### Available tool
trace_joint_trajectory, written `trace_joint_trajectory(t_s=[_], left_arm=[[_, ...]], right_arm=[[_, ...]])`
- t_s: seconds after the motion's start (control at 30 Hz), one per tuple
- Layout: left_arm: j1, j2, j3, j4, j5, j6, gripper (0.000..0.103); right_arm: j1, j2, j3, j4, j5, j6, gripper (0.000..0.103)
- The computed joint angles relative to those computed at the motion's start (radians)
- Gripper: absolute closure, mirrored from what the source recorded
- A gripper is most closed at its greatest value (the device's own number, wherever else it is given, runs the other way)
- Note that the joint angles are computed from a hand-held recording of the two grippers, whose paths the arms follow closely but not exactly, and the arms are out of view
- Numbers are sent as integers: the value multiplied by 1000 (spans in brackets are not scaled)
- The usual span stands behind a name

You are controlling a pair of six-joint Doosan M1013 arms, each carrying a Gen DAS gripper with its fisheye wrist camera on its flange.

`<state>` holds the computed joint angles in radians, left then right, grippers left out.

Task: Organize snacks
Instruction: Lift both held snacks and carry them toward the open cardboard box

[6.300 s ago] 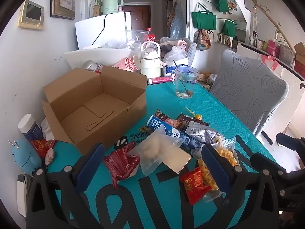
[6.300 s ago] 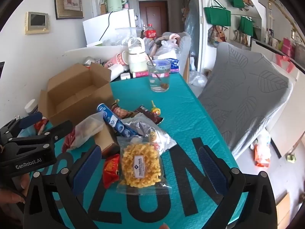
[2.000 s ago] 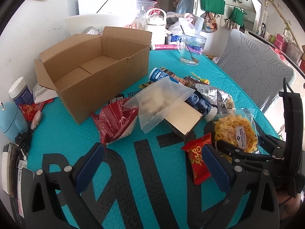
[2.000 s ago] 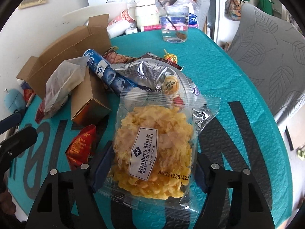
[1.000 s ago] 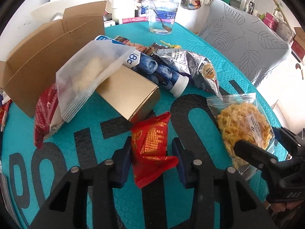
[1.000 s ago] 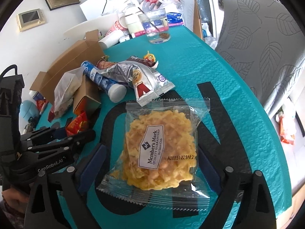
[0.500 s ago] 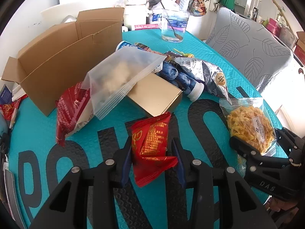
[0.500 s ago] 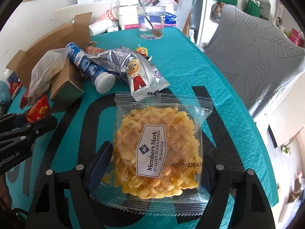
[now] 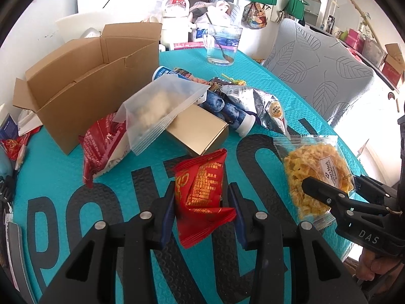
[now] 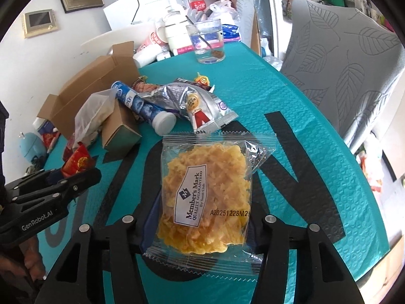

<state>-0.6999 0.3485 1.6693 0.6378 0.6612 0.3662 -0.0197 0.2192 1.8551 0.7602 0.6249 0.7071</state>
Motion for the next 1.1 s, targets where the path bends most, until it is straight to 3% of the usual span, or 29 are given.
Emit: trace_joint_trajectory(t_s=[0.37,0.67,1.1], left_arm=[[-33,-67,49,192,41,-189,64],[-34,-114,61,393,109,-332,64],[44,-128,30,524,96,-385,64]], right_arm=[[-9,-37,6,228,116,-216,49],[39,-37,-49,301,162,-321,49],[117,34,-198,348,219,-428,49]])
